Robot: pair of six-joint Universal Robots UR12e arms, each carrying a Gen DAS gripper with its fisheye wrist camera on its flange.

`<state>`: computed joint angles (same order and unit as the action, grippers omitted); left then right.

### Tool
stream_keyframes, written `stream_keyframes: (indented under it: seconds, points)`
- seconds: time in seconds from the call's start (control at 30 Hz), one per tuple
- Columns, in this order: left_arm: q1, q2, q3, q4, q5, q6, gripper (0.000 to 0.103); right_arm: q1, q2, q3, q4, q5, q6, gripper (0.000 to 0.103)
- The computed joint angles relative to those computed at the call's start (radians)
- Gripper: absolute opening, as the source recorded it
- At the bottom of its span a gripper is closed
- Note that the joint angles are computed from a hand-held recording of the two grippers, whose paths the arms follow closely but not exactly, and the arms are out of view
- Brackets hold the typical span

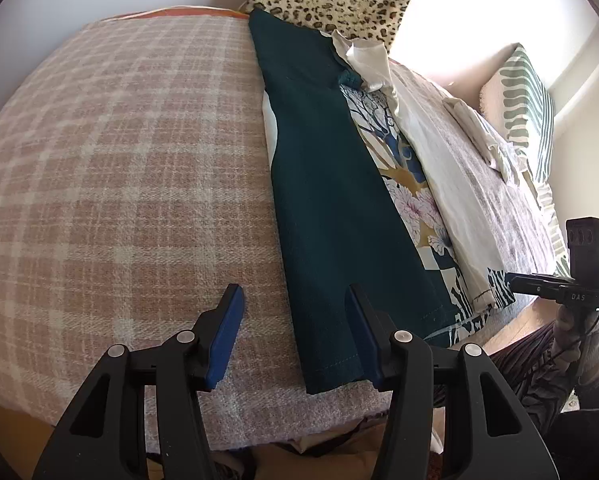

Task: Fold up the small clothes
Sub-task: 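Grasp the T-shirt hem with the left tool while the right tool grips it too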

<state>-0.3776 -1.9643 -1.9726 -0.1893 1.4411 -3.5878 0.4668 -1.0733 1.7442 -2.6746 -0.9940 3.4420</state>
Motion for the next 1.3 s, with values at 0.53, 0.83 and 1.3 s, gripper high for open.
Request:
stream_keyframes:
  seconds: [0.53,0.83,1.3]
  points:
    - [-0.018,0.012,-0.018,0.018,0.014,0.059,0.002,0.0,0.015,-0.007,0.003,0.047,0.009,0.016]
    - [-0.006,0.007,-0.02,0.079,-0.031,0.016,0.001,-0.014,0.033,-0.003,-0.046,0.135,0.076,0.0]
    - [0.022,-0.014,0.023,0.167,-0.037,-0.038,0.001,-0.048,0.051,-0.032,-0.212,0.204,0.21,0.0]
